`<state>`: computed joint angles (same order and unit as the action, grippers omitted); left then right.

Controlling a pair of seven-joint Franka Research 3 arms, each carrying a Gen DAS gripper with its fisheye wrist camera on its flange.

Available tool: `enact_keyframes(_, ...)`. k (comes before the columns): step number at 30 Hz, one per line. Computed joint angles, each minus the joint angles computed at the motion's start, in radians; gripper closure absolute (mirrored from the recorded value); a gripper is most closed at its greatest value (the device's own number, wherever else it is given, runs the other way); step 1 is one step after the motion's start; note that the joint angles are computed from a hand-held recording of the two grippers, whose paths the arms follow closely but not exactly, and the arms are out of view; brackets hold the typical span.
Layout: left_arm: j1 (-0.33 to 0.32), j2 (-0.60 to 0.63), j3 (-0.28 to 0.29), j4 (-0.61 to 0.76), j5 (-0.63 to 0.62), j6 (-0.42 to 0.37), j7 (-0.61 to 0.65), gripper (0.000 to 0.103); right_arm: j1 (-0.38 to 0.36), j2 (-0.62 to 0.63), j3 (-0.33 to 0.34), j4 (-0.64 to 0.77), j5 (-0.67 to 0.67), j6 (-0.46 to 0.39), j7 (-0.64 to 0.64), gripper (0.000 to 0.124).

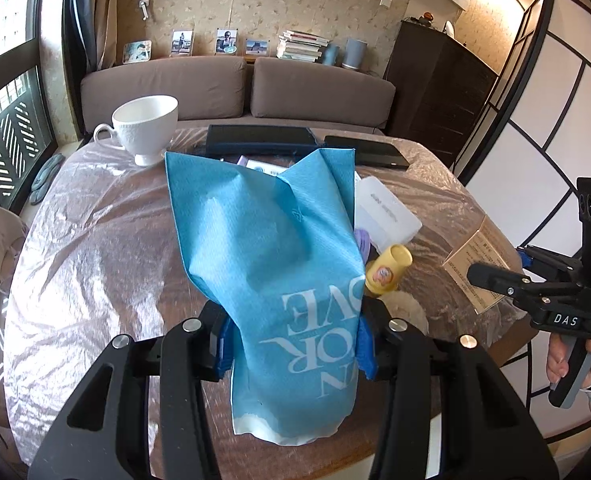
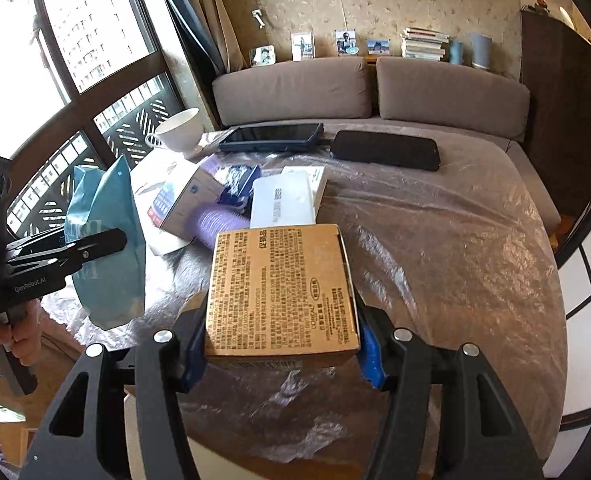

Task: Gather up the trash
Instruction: 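Carry the bag and box off the table edge toward the white bin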

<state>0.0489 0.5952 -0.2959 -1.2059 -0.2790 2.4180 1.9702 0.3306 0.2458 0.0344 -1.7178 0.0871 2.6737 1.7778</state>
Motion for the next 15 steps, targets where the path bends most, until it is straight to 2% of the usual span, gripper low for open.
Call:
enact_keyframes(8, 0.023, -0.095, -0.005, -0.141, -0.029, 0.028, 0.047, 0.055, 0.003, -0.04, 0.025, -0.04, 0.04, -0.03, -0.043, 0.066)
enact_keyframes(15, 0.04, -0.174, -0.005, -0.24, -0.092, 0.015, 0.099, 0.055, 0.004, -0.097, 0.043, -0.092, 0.096, -0.053, -0.087, 0.066)
